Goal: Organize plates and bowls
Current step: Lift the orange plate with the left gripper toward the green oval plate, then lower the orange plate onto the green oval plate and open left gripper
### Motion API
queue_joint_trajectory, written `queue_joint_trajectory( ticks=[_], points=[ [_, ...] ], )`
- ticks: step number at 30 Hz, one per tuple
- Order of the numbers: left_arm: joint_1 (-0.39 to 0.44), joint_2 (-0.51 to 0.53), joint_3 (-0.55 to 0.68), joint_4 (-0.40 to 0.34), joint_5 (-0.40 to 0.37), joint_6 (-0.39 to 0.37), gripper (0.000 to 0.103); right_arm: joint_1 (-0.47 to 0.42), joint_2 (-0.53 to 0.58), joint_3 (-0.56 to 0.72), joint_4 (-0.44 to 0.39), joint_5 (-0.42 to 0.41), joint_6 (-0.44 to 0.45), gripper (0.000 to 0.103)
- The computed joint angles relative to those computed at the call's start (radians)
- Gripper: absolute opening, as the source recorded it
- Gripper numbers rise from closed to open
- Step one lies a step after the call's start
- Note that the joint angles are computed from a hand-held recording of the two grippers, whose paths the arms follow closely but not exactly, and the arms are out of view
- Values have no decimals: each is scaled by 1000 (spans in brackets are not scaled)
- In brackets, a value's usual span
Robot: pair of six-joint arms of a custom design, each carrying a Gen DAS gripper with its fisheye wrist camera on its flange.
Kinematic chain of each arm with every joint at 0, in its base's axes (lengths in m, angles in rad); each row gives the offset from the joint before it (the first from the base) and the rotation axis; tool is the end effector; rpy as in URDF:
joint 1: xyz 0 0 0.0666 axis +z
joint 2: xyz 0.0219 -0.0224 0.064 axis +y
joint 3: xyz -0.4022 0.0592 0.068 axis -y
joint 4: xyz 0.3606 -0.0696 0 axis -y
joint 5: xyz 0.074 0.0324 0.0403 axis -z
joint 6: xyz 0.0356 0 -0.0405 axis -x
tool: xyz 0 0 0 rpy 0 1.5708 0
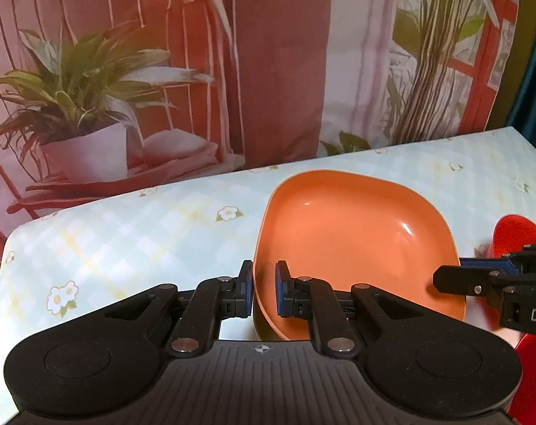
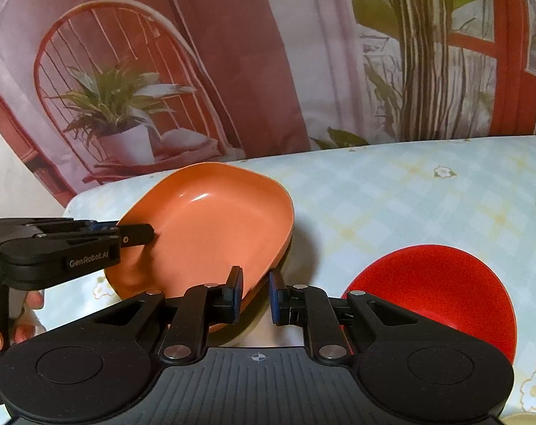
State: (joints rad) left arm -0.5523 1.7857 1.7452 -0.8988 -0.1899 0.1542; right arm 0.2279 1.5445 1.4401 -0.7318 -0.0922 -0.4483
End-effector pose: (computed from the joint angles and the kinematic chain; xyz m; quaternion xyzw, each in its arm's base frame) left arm 0.5129 -0.3087 0.4064 0.1583 0.9334 -0.0224 0.3212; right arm 0.4973 0.1183 0.4155 0.0861 0.9285 0.1596 0.3241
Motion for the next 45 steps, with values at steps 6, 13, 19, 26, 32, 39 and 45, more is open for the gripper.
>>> queue_joint_trajectory(
  ticks=[6,13,19,26,32,39,45],
  points=[
    [1,1,-6,-21,2,8,14,8,12,18,-32,12,22,14],
    [-10,-1,-28,-21,-46,-4,24,15,20,31,-50,35,34,13],
    [-11,-36,-31,-28,-115,34,37,11,-11,16,-48,58,41,18],
    [-53,-119,-49,-41,-122,111,37,-10,-96,-35,-48,49,74,18],
    [-122,-157,-57,-80,-151,198,37,-23,-169,-83,-54,46,90,18],
    [-200,-186,-76,-96,-184,273,37,-42,-259,-145,-50,46,141,18],
    [-272,-210,-111,-78,-186,346,37,-87,-336,-213,-43,28,202,18]
  ],
)
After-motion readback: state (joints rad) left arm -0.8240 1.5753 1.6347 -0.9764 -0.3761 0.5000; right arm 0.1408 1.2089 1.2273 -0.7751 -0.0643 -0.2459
